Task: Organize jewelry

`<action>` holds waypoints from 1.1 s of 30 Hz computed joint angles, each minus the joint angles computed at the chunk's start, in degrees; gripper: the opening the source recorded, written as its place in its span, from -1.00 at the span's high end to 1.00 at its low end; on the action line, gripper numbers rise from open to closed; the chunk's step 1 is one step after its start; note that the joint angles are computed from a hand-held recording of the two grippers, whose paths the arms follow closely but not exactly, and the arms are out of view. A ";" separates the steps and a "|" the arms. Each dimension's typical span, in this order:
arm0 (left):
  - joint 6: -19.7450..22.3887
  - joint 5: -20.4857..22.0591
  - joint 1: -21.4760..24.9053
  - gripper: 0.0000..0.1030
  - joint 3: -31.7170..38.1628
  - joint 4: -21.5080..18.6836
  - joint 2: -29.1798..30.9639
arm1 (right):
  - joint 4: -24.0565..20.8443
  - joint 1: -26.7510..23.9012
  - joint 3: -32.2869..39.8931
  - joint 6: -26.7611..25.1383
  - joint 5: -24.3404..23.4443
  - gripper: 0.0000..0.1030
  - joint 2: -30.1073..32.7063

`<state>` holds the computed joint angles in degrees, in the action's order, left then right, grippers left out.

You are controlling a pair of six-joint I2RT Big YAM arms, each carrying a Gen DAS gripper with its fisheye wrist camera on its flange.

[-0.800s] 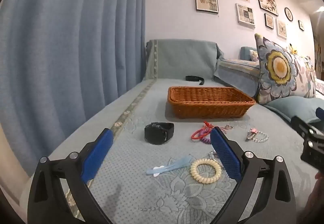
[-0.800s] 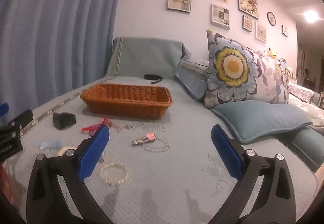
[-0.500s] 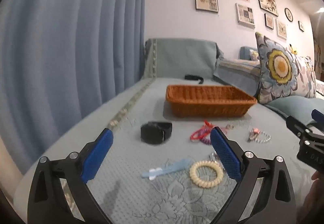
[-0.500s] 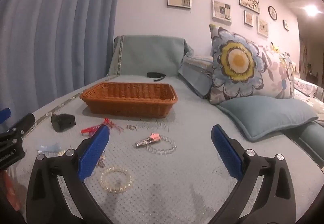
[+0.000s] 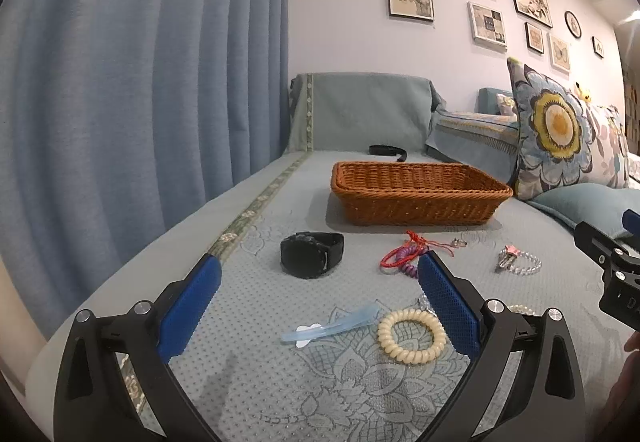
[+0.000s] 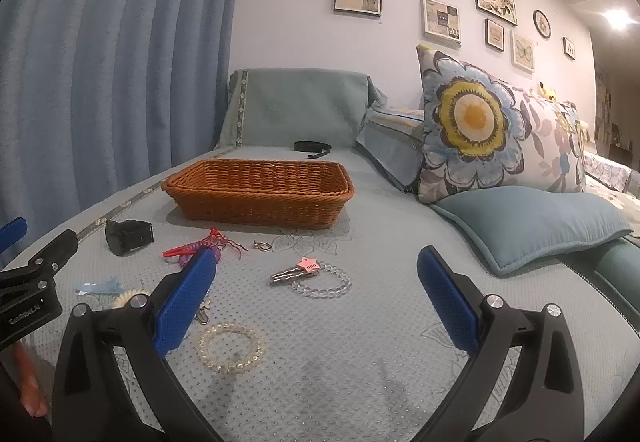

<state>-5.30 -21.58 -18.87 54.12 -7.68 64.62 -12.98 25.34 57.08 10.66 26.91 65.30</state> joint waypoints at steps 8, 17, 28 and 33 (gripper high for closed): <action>-0.10 -0.65 -0.42 -0.85 -0.03 -0.14 -0.04 | -0.32 0.08 0.21 0.05 -0.19 -0.86 0.34; -0.81 -0.66 -0.35 -0.85 0.11 -0.47 0.08 | -0.12 -0.06 0.04 -0.01 -0.31 -0.86 0.16; -0.31 -1.69 -0.82 -0.85 -0.23 0.09 -0.25 | 0.09 -0.33 -0.21 0.35 -0.59 -0.86 0.03; -0.09 -1.45 -0.57 -0.85 -0.20 0.08 -0.31 | 0.12 -0.39 -0.29 0.46 -0.65 -0.86 -0.04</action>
